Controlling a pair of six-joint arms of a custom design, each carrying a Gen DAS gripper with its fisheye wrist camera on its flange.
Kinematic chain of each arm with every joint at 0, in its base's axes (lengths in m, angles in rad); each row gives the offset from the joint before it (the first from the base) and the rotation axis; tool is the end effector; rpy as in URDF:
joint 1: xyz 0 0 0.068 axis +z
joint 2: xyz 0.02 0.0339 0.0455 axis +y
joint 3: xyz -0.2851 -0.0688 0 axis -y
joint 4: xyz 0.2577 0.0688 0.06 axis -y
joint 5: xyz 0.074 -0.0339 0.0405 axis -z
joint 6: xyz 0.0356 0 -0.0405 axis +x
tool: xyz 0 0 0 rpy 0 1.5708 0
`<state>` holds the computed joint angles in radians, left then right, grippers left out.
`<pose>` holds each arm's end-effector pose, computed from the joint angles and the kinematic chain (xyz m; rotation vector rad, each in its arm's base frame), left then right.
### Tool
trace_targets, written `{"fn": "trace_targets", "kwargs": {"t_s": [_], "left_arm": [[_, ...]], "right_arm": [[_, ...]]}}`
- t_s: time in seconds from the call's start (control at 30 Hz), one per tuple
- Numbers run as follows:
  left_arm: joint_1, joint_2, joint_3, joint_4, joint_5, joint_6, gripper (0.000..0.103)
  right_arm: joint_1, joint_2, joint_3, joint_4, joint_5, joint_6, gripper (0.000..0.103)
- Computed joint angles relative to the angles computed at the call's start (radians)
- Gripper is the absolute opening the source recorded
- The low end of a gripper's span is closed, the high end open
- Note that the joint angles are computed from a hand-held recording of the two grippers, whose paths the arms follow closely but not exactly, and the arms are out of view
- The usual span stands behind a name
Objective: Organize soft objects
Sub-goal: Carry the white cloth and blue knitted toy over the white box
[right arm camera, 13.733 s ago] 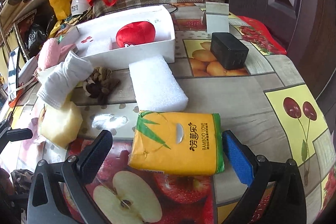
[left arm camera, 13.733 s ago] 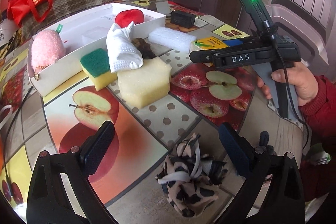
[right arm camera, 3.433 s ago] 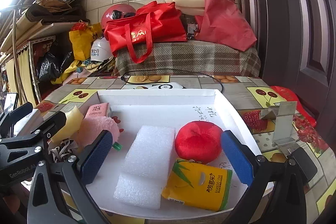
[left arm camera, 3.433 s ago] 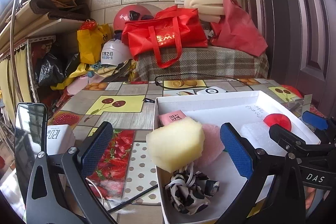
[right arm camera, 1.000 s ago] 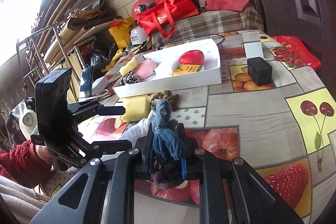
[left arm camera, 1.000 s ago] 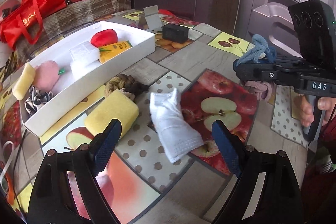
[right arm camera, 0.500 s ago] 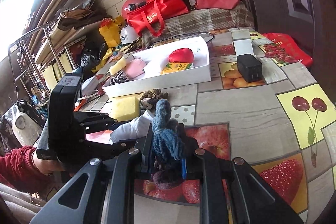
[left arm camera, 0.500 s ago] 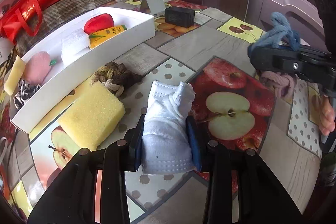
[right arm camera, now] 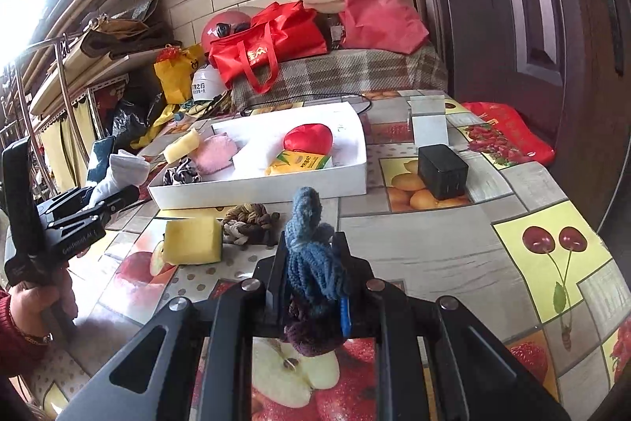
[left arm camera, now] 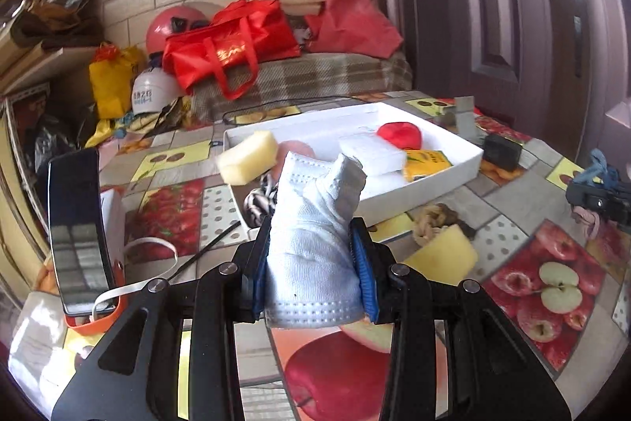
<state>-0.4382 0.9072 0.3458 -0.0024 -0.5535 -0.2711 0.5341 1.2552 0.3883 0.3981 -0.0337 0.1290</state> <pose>0.1733 -0.0605 0.1960 -0.1465 2.0409 0.1518 0.2075 0.1241 0.1774 -0.4372 2.0224 0.4468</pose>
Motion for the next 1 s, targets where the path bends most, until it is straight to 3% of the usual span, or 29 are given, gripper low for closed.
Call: {"fn": "trace_targets", "kwargs": {"t_s": [0.27,0.63,1.0], "left_arm": [[0.138,0.078,0.022,0.067,0.144,0.029,0.036],[0.203,0.216,0.079,0.18,0.174,0.078,0.036],[0.35,0.326,0.151,0.191,0.311,0.016,0.036]], "right_arm": [[0.037,0.138,0.096,0.025,0.048,-0.004,0.018],[0.081,0.321,0.235,0.131,0.156,-0.001,0.018],[0.136,0.544,0.52,0.044,0.047,0.035,0.018]]}}
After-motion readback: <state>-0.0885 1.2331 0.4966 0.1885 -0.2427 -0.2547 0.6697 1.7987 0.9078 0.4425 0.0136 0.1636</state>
